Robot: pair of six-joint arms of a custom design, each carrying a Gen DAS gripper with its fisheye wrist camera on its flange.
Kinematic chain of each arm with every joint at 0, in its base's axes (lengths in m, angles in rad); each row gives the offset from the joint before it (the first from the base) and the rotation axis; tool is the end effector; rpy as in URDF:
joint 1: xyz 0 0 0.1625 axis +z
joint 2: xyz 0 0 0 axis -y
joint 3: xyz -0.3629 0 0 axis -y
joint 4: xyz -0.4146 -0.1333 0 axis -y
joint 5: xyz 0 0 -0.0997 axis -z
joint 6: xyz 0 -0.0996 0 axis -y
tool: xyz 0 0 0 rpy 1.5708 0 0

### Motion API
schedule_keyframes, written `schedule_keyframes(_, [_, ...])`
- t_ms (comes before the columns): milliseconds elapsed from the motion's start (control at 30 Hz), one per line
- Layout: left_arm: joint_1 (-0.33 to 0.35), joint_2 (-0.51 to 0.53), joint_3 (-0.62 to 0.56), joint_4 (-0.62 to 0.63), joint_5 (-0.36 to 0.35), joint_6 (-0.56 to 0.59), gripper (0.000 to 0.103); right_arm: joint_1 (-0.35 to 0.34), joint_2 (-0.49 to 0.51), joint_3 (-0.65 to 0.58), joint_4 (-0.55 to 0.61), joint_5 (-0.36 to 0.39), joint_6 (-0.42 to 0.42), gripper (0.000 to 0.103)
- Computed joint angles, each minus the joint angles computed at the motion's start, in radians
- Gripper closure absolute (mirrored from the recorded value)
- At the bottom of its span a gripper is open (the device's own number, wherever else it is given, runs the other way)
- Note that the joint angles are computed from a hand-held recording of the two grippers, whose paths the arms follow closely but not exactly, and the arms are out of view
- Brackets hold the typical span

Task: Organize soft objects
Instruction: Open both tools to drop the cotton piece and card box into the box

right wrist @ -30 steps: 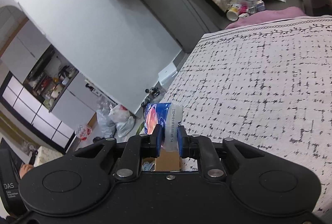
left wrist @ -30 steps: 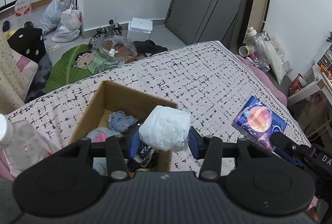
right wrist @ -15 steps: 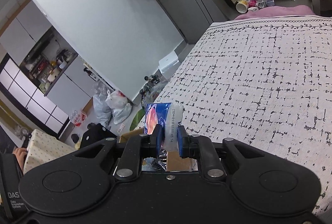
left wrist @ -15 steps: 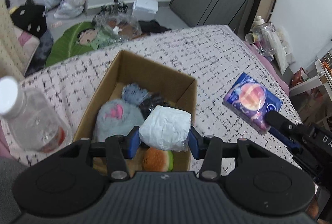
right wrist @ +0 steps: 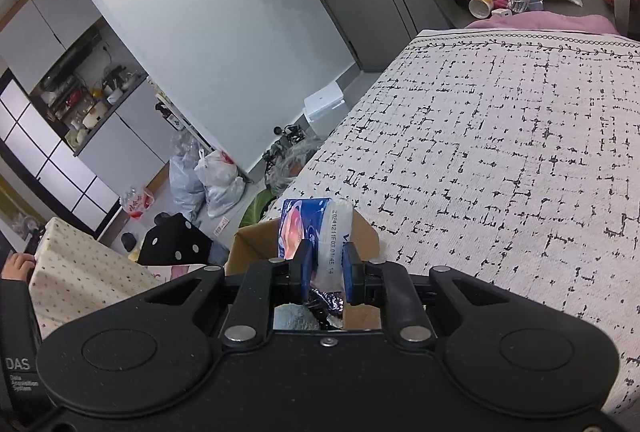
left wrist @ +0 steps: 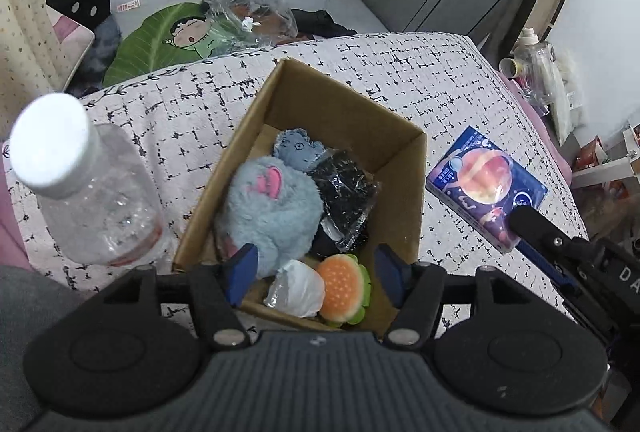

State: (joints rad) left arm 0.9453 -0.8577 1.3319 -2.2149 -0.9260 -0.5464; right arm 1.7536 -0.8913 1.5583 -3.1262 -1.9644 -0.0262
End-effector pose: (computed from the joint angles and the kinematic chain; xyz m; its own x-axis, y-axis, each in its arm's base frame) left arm -0.2638 -0.6951 0.1861 -0.9043 -0.0858 -0.4183 0.1255 0.8830 -0.4523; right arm 0.2186 -0.6593 0.2077 -0.9589 0.1085 0.2621 -0.1398 0.6232 -0.7695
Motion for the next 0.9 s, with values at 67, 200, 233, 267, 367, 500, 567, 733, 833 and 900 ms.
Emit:
schedule_keyframes(67, [-0.001, -0.005, 0.005, -0.010, -0.001, 0.012, 0.040, -0.007, 0.000, -0.011, 0.040, 0.021, 0.035, 0.079])
schedule_keyframes(200, [-0.005, -0.009, 0.008, -0.025, 0.012, 0.043, 0.040, -0.017, -0.020, -0.002, 0.089, 0.056, 0.087, 0.069])
schedule_keyframes(233, [-0.007, -0.011, 0.009, -0.028, 0.015, 0.050, 0.039, -0.014, -0.023, 0.002, 0.084, 0.047, 0.081, 0.068])
schedule_keyframes(267, [-0.008, -0.009, 0.008, -0.032, 0.019, 0.055, 0.037, -0.011, -0.027, 0.006, 0.081, 0.040, 0.080, 0.068])
schedule_keyframes(367, [-0.016, -0.011, 0.014, -0.038, 0.039, 0.061, 0.028, -0.007, -0.042, 0.019, 0.081, 0.035, 0.092, 0.065])
schedule_keyframes(500, [-0.024, -0.018, 0.020, -0.045, 0.039, 0.068, 0.026, 0.006, -0.049, 0.031, 0.070, -0.012, 0.079, 0.054])
schedule_keyframes(567, [-0.030, -0.024, 0.031, -0.055, 0.042, 0.075, 0.025, 0.014, -0.053, 0.039, 0.063, -0.045, 0.068, 0.048])
schedule_keyframes(733, [-0.049, -0.040, 0.056, -0.063, 0.057, 0.088, 0.025, 0.034, -0.071, 0.059, 0.037, -0.107, 0.037, 0.028])
schedule_keyframes(833, [-0.064, -0.054, 0.074, -0.074, 0.071, 0.092, 0.023, 0.040, -0.097, 0.081, 0.028, -0.106, 0.028, 0.022])
schedule_keyframes(900, [-0.075, -0.059, 0.080, -0.076, 0.082, 0.099, 0.018, 0.042, -0.118, 0.098, 0.025, -0.100, 0.024, 0.021])
